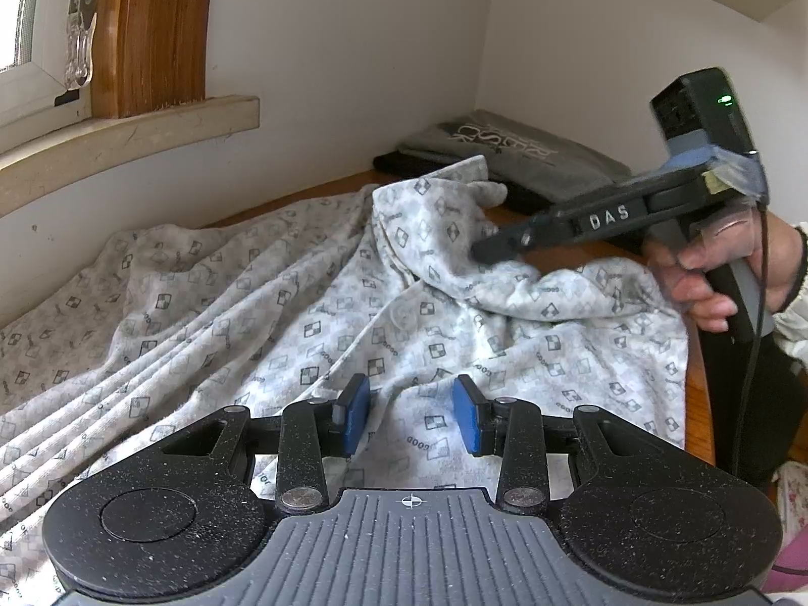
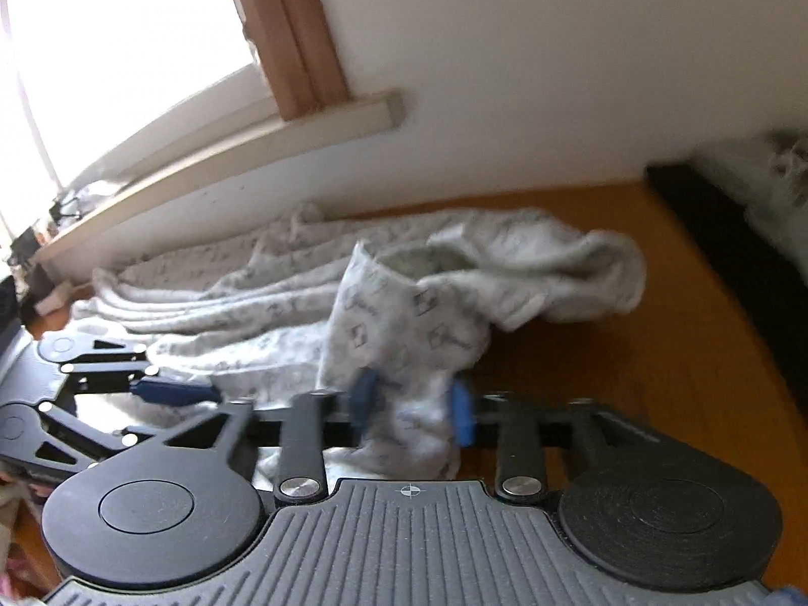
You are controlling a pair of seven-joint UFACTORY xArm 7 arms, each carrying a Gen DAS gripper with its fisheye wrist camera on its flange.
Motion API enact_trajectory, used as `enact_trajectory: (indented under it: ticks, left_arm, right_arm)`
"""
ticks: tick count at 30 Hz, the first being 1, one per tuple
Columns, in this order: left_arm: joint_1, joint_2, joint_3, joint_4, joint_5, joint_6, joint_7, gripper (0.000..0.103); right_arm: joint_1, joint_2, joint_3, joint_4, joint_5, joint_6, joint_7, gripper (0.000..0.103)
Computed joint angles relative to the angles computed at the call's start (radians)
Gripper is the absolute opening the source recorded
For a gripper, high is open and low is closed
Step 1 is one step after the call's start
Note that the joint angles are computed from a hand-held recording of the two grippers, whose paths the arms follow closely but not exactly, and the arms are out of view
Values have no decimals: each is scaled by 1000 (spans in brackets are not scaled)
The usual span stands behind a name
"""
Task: Fold clothes
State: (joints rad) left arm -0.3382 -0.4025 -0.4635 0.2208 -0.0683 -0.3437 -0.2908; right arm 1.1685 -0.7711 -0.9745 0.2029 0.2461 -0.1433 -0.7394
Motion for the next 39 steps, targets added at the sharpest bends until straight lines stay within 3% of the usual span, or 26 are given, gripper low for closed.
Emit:
enact_trajectory:
  ticks: [5,10,12,14,18,22,25,30,32,33,37,39]
  left_arm:
    - [-5,4,11,-1,6,-5,1,40]
    - [-12,6,21,-4,10,-9,5,41]
    - [-14,10,25,-2,13,-9,8,43]
    - [-11,10,21,-1,11,-8,12,43]
    - [-15,15,28,0,11,-11,15,43]
    - [-20,19,37,3,13,-12,18,43]
    - [-19,20,34,3,9,-12,19,44]
    - [-30,23,48,4,12,-14,18,44]
    - [-32,25,52,4,13,-16,18,44]
    - [-33,26,54,4,14,-18,19,44]
    - [-73,35,112,-1,44,-33,8,46]
    - [-97,40,148,-3,66,-40,0,52]
  right_arm:
    - [-149,-88,86,-77,-56,-146,28,5]
    - [-496,74,407,-88,-9,-232,132,7]
    - [-561,133,450,-72,-5,-194,152,15]
    - [-560,137,403,-76,-43,-178,156,27]
    - [-551,26,242,-92,-125,-39,137,45]
    - [-607,-78,174,-109,-88,149,91,45]
    - [-663,-159,180,-143,-51,252,65,45]
    - [-736,-224,250,-162,-6,380,39,44]
    - [-760,-228,280,-165,6,417,24,31]
    - [-789,-236,307,-173,6,427,20,4]
    - [-993,-359,413,-215,8,514,17,1]
    - [-1070,-368,454,-220,21,518,29,1]
